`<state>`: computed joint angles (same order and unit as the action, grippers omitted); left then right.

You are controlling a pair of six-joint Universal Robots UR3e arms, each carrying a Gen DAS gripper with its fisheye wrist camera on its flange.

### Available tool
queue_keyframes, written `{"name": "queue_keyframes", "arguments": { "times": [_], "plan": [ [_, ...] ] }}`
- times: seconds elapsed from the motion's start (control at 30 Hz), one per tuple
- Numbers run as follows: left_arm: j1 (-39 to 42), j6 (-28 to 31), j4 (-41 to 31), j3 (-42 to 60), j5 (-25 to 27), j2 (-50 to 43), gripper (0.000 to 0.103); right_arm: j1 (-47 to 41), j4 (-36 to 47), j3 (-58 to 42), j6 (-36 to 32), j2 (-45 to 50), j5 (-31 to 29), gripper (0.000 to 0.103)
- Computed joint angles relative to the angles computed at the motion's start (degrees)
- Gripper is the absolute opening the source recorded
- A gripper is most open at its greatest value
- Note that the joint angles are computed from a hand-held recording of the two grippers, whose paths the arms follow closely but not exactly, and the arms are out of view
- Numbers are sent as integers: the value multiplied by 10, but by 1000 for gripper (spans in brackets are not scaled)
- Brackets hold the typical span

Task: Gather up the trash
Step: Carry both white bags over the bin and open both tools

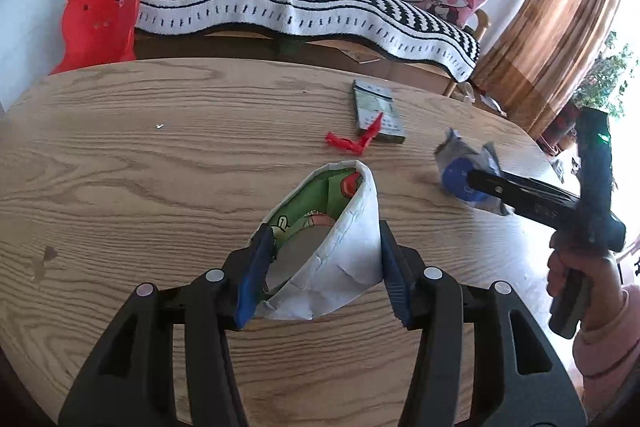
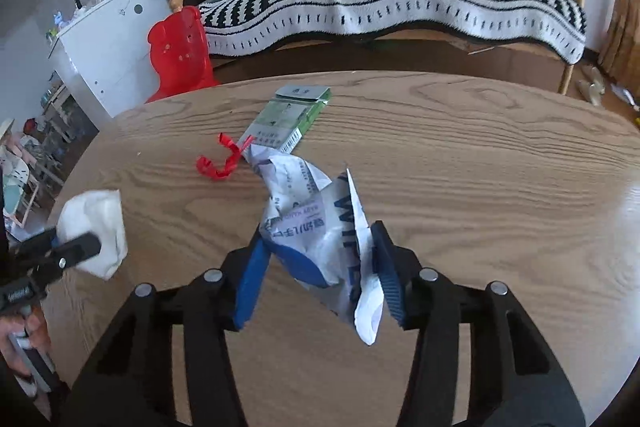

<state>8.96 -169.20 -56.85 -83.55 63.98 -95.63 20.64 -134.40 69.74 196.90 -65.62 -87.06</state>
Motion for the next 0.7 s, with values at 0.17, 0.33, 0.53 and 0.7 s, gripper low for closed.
{"name": "queue_keyframes", "arguments": {
  "times": [0.17,0.33,0.53,0.7],
  "plan": [
    [-5,7,-12,-14,-15,22,51,2,-56,183,46,-147,-11,50],
    [-17,27,3,-55,-41,85,51,28,-71,415,121,-394,-54,50],
    [-103,1,-4,-61,-64,142,51,201,159,475,304,-669,-261,50],
    [-338,-63,-22,14,-31,85,51,501,545,362,708,-703,-461,50]
  ]
}}
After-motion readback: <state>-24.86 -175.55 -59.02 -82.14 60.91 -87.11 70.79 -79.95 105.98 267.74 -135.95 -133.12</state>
